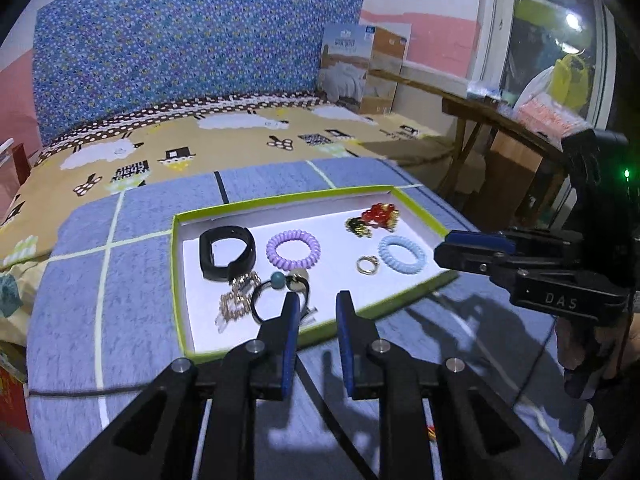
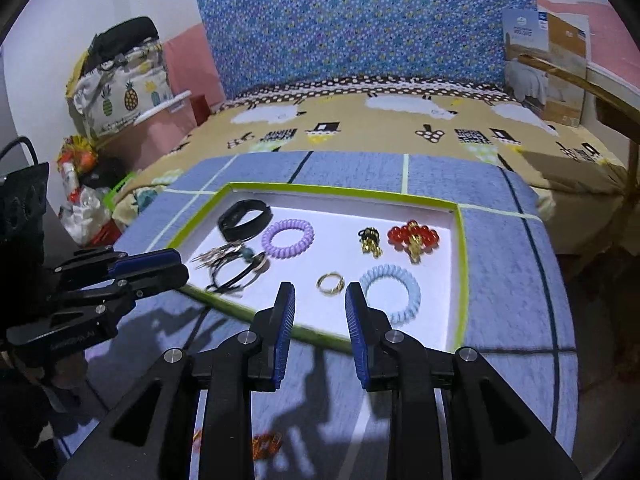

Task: Organize jewelry
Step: 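Move both tools toward the red tassel keychain and grey flower hair tie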

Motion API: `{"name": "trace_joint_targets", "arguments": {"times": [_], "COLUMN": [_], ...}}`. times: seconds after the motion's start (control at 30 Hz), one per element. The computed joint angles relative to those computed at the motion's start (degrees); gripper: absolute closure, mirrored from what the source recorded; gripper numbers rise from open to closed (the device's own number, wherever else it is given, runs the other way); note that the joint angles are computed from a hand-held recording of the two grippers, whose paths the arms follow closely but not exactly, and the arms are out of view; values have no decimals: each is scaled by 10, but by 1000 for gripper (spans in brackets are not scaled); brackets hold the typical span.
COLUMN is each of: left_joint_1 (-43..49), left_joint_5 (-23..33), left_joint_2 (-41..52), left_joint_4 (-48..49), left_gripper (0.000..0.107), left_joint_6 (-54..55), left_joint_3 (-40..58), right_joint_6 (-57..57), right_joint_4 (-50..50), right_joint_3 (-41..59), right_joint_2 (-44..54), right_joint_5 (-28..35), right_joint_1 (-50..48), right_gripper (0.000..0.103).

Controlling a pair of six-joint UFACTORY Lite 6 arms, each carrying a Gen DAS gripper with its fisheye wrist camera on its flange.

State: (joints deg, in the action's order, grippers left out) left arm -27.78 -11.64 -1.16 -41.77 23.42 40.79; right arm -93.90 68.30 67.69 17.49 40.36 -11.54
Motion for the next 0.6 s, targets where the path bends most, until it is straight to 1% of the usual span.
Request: {"name": "trace_joint_targets", "arguments": {"times": [0.23,0.4,0.53,0.6], "left_joint_1": [-86,-157,-207,-221], "left_joint_5": [-44,-84,-117,-126], "left_joint_2": [-102,-154,-176,-178], "left_joint_4": [-203,-317,-380,-395], "left_gripper": [88,88,88,87], "left_joint_6": [149,218,251,256], "left_joint_3": [-81,-124,-146,-151], "right_joint_6": [-56,-85,-103,-109], "right_joint_4": [19,9,-2,-6], "right_joint_3": [-133,-200,-235,-245], "right_joint_2": [-123,-183,-207,-211], "right_joint_5": [46,82,106,110], "right_joint_1": [-68,-120,-157,-168], "right_gripper": [76,76,76,76]}}
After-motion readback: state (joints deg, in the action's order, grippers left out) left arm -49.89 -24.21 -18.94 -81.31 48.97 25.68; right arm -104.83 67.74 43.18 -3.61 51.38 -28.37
